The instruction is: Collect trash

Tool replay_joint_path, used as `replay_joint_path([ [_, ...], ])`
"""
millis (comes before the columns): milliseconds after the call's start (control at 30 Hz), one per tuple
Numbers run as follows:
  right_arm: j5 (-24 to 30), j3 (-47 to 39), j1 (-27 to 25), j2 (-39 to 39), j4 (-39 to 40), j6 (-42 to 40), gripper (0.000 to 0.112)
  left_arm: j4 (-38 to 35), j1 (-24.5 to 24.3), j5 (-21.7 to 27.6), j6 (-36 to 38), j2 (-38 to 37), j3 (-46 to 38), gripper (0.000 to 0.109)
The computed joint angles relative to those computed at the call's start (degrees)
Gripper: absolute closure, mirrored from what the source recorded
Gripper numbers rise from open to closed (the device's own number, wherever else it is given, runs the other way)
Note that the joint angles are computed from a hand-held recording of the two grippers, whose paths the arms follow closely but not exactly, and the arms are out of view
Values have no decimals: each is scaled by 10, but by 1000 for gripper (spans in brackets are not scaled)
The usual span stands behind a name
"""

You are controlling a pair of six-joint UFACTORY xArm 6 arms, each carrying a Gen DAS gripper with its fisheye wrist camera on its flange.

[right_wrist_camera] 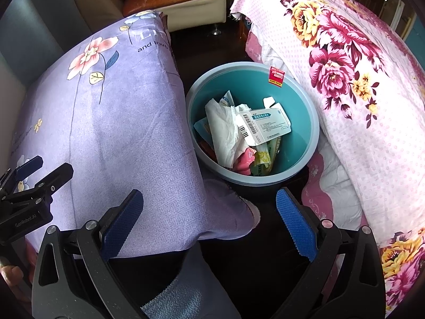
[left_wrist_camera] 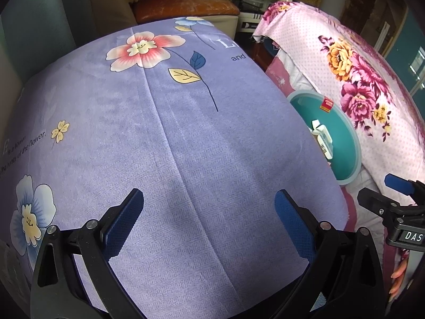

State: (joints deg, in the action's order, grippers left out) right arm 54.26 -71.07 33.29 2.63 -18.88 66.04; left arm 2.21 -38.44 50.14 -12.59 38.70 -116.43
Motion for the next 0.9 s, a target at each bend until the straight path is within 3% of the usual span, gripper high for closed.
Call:
replay_joint_path([
  [900, 21, -27, 9, 13, -5, -6, 16, -10, 4, -12, -3, -21, 29, 10],
])
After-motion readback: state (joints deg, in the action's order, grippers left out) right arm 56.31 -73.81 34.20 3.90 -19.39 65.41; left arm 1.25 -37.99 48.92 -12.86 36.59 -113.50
